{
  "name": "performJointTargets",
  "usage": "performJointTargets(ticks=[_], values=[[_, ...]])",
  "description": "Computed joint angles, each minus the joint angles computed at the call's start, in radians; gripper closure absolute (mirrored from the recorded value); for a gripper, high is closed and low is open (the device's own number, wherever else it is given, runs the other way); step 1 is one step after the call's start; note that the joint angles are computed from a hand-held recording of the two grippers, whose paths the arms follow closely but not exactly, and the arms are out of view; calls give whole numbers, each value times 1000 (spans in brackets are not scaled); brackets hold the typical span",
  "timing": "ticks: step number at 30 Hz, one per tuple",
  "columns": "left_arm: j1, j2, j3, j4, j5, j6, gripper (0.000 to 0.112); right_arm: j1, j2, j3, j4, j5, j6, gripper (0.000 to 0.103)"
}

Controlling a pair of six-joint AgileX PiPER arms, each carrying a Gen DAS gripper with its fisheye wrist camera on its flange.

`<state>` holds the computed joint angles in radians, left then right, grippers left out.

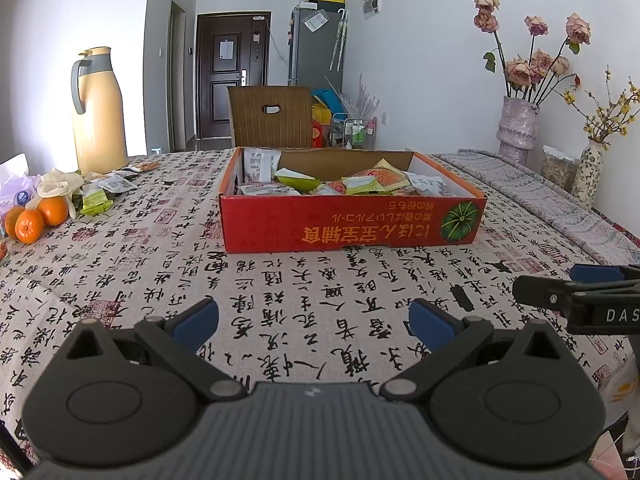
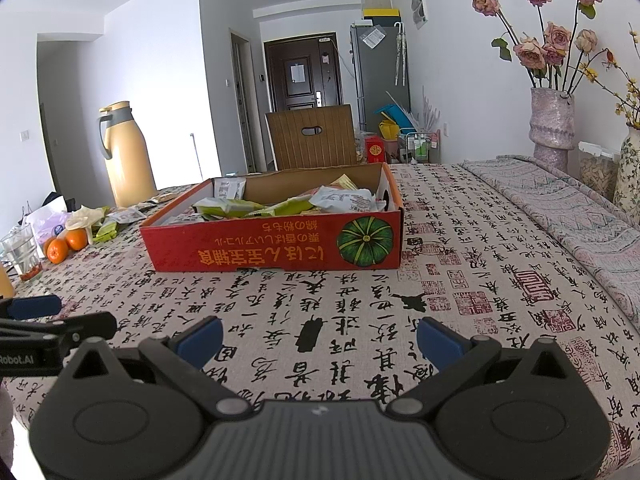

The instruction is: Organize snacks

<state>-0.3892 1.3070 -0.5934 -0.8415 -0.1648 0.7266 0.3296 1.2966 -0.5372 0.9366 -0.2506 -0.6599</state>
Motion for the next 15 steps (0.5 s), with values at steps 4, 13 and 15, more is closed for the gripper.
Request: performJointTargets(ticks=[4,13,15], values=[[0,0,-1,0,0,1,9,2,-1,0,9,-1,-8,0],[0,1,-1,0,0,-1,9,3,-1,-1,18,-1,-16,0],[0,0,0,13,1,-13,9,2,-1,0,14,-1,-13,0]])
